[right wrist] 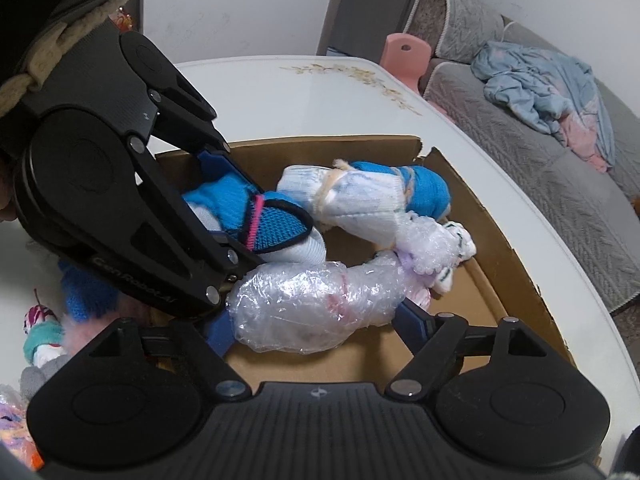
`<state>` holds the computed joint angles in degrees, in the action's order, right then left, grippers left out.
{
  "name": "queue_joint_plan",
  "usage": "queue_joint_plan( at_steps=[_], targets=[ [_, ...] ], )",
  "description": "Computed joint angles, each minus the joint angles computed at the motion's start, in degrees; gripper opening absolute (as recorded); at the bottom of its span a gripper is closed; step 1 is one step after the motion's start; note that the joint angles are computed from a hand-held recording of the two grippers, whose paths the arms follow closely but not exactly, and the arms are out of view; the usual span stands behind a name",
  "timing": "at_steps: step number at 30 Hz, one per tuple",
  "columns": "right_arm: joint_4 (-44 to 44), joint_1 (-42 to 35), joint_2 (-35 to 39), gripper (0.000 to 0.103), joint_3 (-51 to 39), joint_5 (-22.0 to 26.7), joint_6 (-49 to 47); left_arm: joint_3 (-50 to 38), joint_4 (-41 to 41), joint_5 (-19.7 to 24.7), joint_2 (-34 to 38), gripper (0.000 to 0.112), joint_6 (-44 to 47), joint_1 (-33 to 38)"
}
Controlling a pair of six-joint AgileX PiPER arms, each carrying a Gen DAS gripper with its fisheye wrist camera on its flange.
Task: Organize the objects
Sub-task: 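Carry both items into the tray and lower them beside the others, then open both grippers and pull them back toward the remaining pile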
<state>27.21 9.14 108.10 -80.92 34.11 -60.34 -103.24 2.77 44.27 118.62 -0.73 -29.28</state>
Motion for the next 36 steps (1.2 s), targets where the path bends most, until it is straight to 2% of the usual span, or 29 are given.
queue_joint_plan(
  at_steps=[3,10,24,36],
  targets=[
    [-1.07,0.19,-0.62,0.078,0.34,0.26,0.99,0.60,2.27,-0.19,-0.82,0.071,-1.54,-0.93],
    [-4.69,0.72,-0.34,0.079,-1.14,1.82,5.04,-1.42,4.47,2.48,-0.79,0.082,-4.98,-1.71],
    [-8.29,1.23,0.05,0.081,-3.09,3.16,8.13,-0.50,0.93,2.24,-3.30,0.089,-5.53,-0.43],
    [-11.82,2.03,-3.02,0.094,-3.76,4.21,15.95,2.42,5.79,0.53,-7.79,0.091,-17.19,-0.99]
  ],
)
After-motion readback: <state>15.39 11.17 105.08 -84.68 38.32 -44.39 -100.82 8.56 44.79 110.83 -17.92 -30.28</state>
